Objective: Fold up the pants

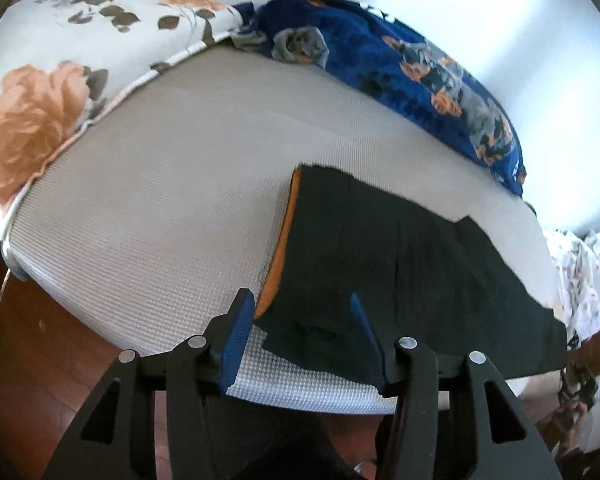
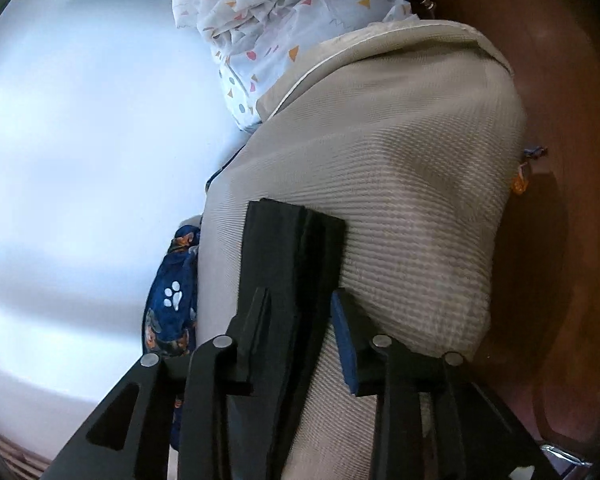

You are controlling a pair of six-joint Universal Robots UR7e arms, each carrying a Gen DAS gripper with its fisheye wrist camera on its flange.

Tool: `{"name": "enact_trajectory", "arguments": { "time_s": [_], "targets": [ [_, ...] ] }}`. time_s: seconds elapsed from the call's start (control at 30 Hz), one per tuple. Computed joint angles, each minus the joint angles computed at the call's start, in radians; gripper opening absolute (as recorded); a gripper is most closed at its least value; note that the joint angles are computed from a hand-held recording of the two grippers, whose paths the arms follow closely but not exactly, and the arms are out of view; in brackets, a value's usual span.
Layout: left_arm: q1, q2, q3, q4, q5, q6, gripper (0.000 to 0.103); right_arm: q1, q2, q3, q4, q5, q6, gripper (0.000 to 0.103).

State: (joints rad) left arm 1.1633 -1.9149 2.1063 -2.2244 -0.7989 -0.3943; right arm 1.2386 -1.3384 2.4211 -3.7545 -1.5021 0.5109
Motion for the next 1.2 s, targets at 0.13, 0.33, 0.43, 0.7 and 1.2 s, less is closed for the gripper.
{"name": "enact_trajectory", "arguments": {
  "time_s": [0.13,0.33,0.43,0.7,1.2],
  "targets": [
    [-0.003,0.009,0.009,0.001,0.023,0.012,0.051,0.037,-0.002,-0.017,0.0,-0.048,-0.026,0.037],
    [-0.002,0.013,0.018,-0.005,0.043,0.028,0.051,0.077,0.001,-0.042,0.047,-0.134,-0.032,0.037],
    [0.0,0.013,0.019,-0.009,0.04,0.032,0.051,0.049,-0.003,-0.039,0.06,-0.072,-0.024,0.037],
    [-0.01,0.015,0.021,0.011,0.068,0.028,0.052,0.109,-0.001,-0.085,0.183,-0.211,-0.077,0.006],
    [0.017,0.023,0.014,0.006,0.064,0.022,0.054,0.024,-0.066,0.002,0.078,-0.037,-0.054,0.011]
  ]
}}
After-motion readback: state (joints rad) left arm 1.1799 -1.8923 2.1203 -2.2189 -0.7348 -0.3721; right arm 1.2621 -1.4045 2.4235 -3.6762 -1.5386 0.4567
